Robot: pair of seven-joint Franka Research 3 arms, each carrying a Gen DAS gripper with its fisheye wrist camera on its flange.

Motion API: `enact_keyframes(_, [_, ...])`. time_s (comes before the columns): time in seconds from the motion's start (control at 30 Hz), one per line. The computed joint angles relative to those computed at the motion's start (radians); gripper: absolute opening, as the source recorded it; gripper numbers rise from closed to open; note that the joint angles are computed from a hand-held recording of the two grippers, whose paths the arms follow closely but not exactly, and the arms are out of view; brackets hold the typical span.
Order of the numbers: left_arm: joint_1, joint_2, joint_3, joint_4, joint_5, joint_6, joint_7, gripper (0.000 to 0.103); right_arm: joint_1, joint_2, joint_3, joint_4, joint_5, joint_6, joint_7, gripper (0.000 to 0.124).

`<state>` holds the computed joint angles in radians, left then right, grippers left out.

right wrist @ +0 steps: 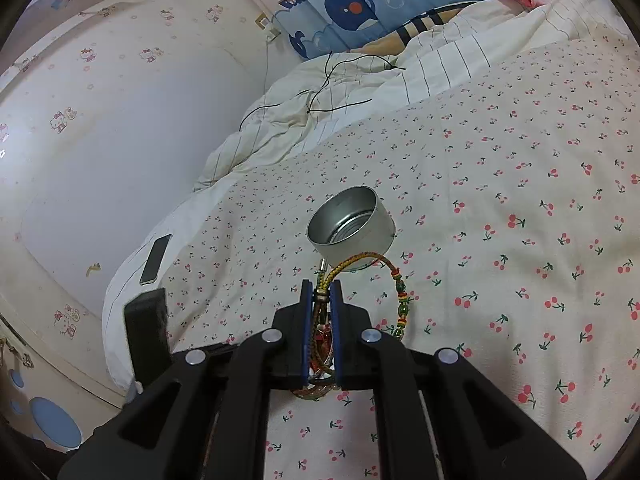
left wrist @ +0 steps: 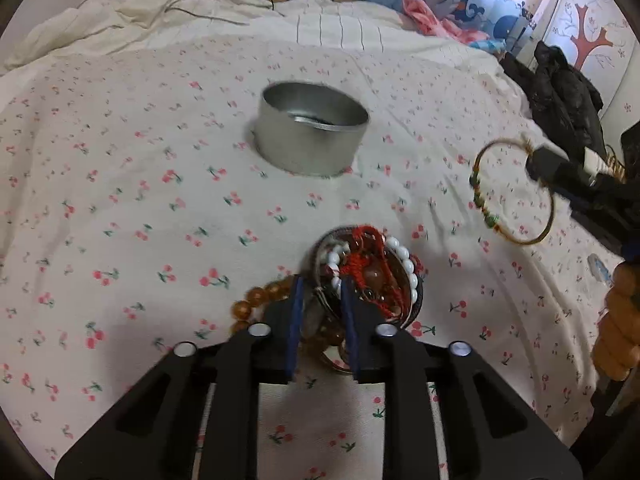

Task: Organize jewelry
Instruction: 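Grasp the green-beaded gold bangle with the right gripper while the left grasps a silver bangle, then carry both bangles over the silver tin and open both grippers to drop them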

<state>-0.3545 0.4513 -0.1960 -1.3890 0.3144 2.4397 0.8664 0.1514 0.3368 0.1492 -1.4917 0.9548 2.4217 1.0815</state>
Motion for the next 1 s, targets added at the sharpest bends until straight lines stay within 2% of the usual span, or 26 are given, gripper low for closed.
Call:
enact_keyframes(0.1, [0.003, -0.005, 0.003, 0.011, 0.003, -0.019, 0.006, 0.002, 0.001, 0.001, -0.001, 0.000, -0.006, -0.005, 0.003, 0.009])
enact_keyframes(0.2, [0.061, 0.008, -0.053, 0.010, -0.123, -0.024, 0.100, 0.002, 0.001, 0.002, -0.001, 0.000, -0.009, -0.007, 0.004, 0.010])
enact_keyframes(0.27, [0.066, 0.007, -0.052, 0.003, -0.166, -0.009, 0.086, 0.005, 0.001, 0.001, -0.001, -0.002, -0.010, -0.009, 0.006, 0.010])
enact_keyframes(0.33, [0.095, 0.003, -0.076, -0.019, -0.244, 0.021, 0.109, 0.037, 0.002, 0.002, -0.001, 0.001, -0.013, -0.011, 0.010, 0.010])
enact_keyframes(0.37, [0.091, -0.004, -0.067, -0.031, -0.248, 0.034, 0.090, 0.065, 0.001, 0.001, -0.001, 0.001, -0.012, -0.013, 0.010, 0.010])
enact_keyframes(0.4, [0.077, -0.020, -0.046, -0.057, -0.229, 0.066, 0.047, 0.072, 0.001, 0.001, -0.001, 0.001, -0.011, -0.015, 0.008, 0.010])
enact_keyframes(0.43, [0.074, -0.028, -0.040, -0.074, -0.223, 0.092, 0.031, 0.072, 0.001, 0.000, -0.001, 0.001, -0.011, -0.016, 0.008, 0.010])
enact_keyframes(0.53, [0.103, -0.024, -0.071, -0.087, -0.278, 0.127, 0.074, 0.072, 0.002, 0.000, -0.001, 0.004, -0.013, -0.019, 0.008, 0.010])
enact_keyframes(0.57, [0.109, -0.019, -0.082, -0.084, -0.295, 0.127, 0.095, 0.069, 0.002, 0.001, -0.001, 0.004, -0.013, -0.021, 0.009, 0.010])
enact_keyframes(0.63, [0.113, 0.001, -0.098, -0.060, -0.312, 0.106, 0.147, 0.037, 0.003, 0.001, -0.001, 0.005, -0.014, -0.021, 0.010, 0.010])
enact_keyframes(0.67, [0.093, 0.015, -0.084, -0.031, -0.281, 0.065, 0.156, 0.015, 0.003, 0.000, -0.001, 0.004, -0.014, -0.020, 0.010, 0.010])
enact_keyframes(0.77, [0.040, 0.017, -0.036, -0.002, -0.182, 0.025, 0.128, 0.004, 0.003, 0.000, -0.001, 0.003, -0.013, -0.018, 0.011, 0.010])
enact_keyframes(0.83, [0.025, 0.005, -0.017, -0.003, -0.138, 0.014, 0.107, 0.004, 0.004, 0.000, 0.000, 0.003, -0.012, -0.016, 0.011, 0.010])
enact_keyframes(1.0, [0.053, -0.018, -0.040, -0.024, -0.166, 0.037, 0.129, 0.004, 0.004, 0.002, 0.000, 0.005, -0.012, -0.018, 0.010, 0.010])
